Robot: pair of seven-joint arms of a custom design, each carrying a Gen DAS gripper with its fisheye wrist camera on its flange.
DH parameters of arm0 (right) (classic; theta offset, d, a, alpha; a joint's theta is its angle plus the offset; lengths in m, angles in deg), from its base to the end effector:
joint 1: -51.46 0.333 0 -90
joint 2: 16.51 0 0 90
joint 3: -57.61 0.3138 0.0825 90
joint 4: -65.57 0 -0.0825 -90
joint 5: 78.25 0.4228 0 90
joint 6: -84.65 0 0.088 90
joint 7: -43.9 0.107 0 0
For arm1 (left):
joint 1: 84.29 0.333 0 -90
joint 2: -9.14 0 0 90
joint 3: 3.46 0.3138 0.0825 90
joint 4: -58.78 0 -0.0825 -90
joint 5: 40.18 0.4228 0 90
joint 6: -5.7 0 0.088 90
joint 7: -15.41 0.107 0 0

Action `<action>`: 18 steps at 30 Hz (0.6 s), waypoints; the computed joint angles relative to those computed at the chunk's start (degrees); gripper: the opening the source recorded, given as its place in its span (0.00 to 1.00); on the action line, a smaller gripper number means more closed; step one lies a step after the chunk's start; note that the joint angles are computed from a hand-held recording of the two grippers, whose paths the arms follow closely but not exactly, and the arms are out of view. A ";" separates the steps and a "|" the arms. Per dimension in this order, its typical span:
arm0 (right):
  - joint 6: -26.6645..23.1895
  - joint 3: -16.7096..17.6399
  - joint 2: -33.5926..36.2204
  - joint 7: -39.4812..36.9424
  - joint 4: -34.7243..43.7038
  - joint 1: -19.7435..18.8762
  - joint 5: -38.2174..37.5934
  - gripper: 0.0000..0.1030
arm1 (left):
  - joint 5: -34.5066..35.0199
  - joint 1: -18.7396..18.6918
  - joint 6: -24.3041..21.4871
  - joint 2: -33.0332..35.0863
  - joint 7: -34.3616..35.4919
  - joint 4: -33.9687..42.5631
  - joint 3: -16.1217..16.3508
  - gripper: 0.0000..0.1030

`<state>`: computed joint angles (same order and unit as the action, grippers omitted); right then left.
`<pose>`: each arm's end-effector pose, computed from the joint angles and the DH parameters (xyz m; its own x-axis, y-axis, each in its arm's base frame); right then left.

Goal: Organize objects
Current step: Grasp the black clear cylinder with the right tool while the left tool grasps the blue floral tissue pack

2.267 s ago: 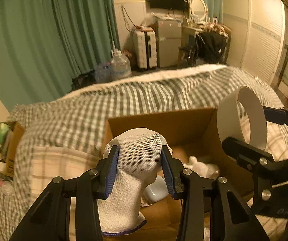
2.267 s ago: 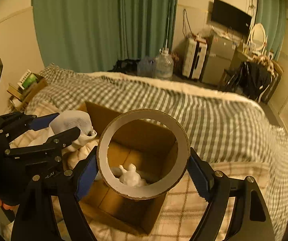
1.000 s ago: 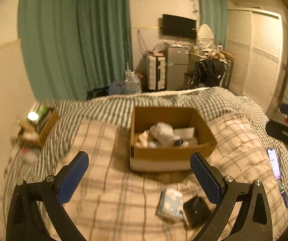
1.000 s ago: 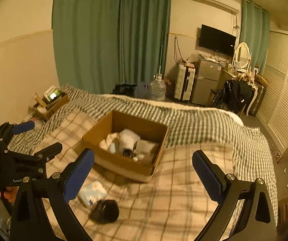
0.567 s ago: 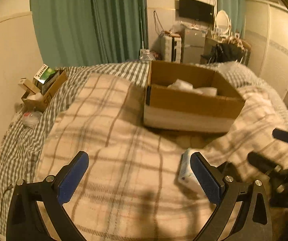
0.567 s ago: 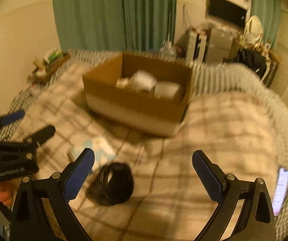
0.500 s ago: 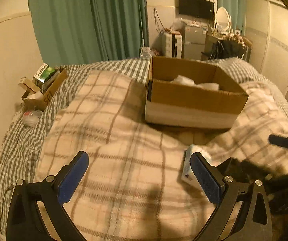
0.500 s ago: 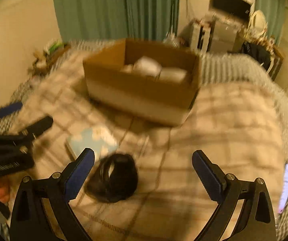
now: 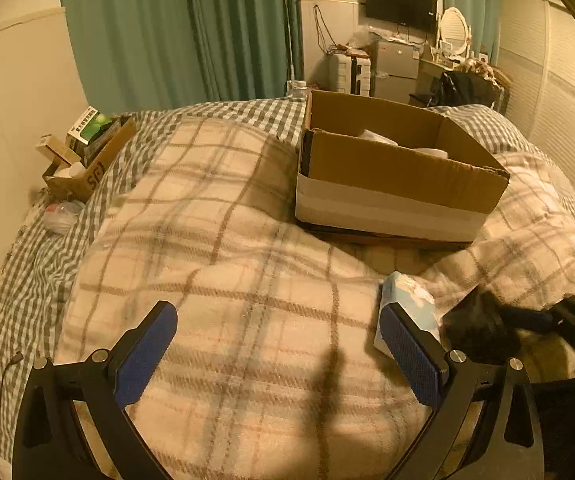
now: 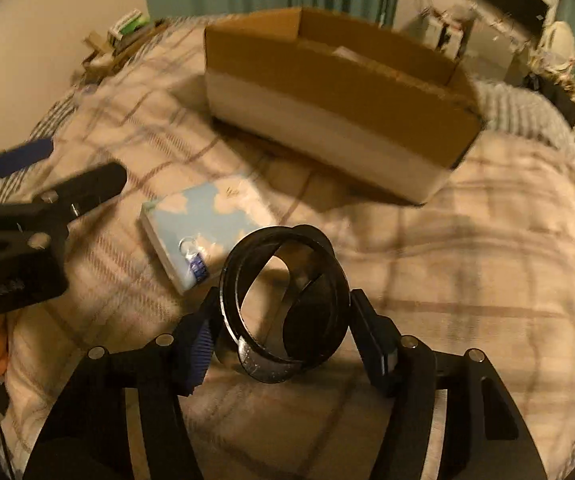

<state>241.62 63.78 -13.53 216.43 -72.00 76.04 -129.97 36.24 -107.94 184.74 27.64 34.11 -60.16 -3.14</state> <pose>0.4433 0.2997 0.2811 -0.1119 -0.9937 0.0005 -0.8608 0.0967 -0.4997 0.5295 -0.3197 0.2824 -0.4451 -0.8924 -0.0738 -0.6411 0.3752 -0.6695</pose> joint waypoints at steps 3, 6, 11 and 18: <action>-1.64 0.05 -3.64 6.42 -2.02 -0.30 -4.31 0.57 | -0.53 0.02 -0.59 -0.59 1.22 -0.51 -0.71 1.00; -6.84 1.63 -7.77 8.23 -3.41 -1.42 -6.05 0.55 | -4.54 0.57 -1.05 -0.43 6.67 -0.76 -2.78 1.00; -13.39 3.49 -11.87 5.53 -4.31 -3.70 -5.85 0.55 | -17.81 1.81 -3.17 2.90 22.68 1.20 -7.98 1.00; -8.39 3.37 -11.74 7.80 -6.52 -6.72 -6.82 0.55 | -29.98 1.98 -8.89 9.58 39.21 6.42 -12.33 0.67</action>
